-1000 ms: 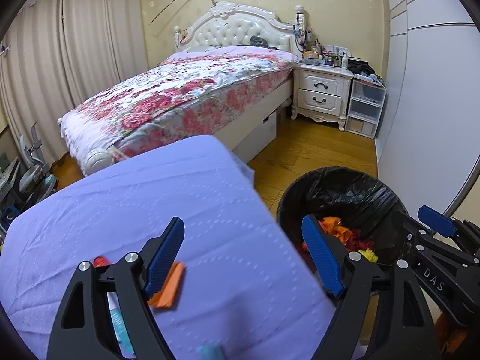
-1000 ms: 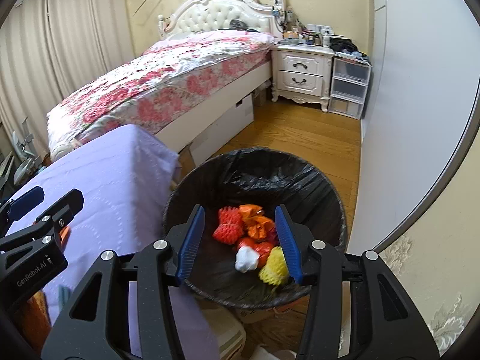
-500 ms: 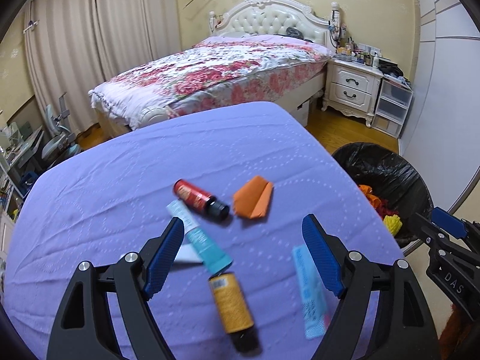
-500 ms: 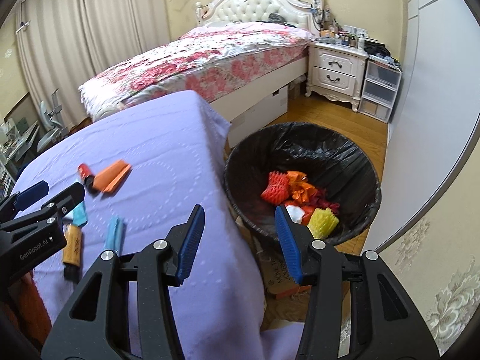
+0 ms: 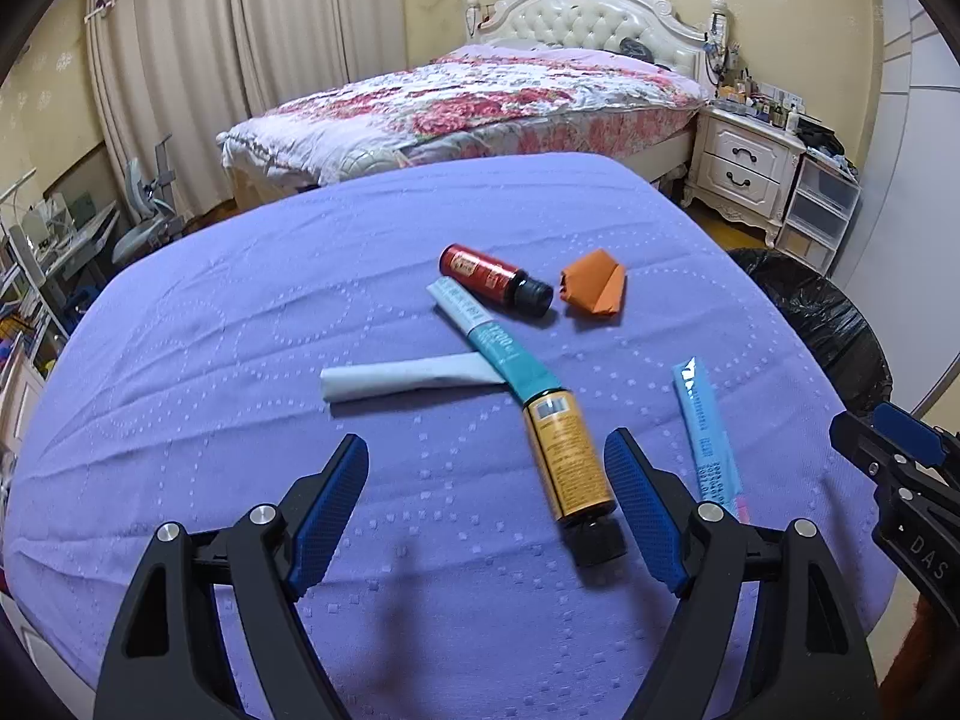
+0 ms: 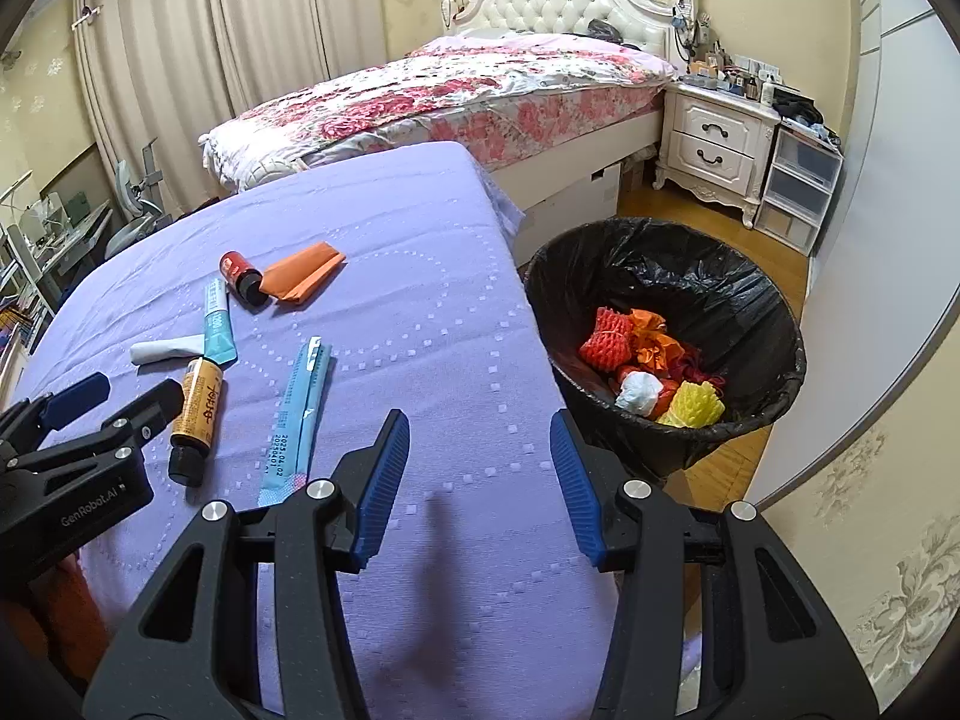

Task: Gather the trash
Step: 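Move both open grippers back over the remaining items on the table, then grasp the yellow-labelled bottle with the left gripper while the right grasps the light blue tube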

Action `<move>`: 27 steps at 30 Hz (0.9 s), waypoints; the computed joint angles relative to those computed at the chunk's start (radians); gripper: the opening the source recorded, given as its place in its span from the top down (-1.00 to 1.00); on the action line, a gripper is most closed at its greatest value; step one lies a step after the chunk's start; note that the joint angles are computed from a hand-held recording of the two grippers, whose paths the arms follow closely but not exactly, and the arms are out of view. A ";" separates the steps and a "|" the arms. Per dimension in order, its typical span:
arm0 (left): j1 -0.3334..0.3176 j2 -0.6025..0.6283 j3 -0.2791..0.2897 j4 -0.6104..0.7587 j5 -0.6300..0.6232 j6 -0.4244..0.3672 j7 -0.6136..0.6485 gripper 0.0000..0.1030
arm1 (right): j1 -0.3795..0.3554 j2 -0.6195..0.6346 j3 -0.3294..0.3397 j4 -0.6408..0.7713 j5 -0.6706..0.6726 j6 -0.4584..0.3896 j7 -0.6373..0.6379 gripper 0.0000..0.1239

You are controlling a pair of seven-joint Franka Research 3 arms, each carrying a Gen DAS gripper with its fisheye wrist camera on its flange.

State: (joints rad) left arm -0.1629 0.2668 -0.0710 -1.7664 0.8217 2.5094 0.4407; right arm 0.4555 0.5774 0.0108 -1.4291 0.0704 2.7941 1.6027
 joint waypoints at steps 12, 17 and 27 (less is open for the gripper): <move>0.016 0.012 0.003 -0.018 -0.017 0.076 0.028 -0.37 | 0.013 0.022 0.008 0.032 0.002 -0.018 -0.012 0.23; 0.023 0.023 -0.001 -0.016 -0.054 0.110 0.084 -0.08 | 0.019 0.035 0.010 0.052 0.000 -0.030 -0.018 0.23; 0.034 0.001 0.002 -0.066 -0.143 0.184 0.177 0.45 | 0.024 0.060 0.033 0.097 0.013 -0.060 -0.052 0.23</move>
State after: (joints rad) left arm -0.1289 0.2682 -0.0692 -1.8326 0.6787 2.6934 0.6180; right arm 0.4791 0.6373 0.0436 -1.3320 0.0834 2.7339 1.5506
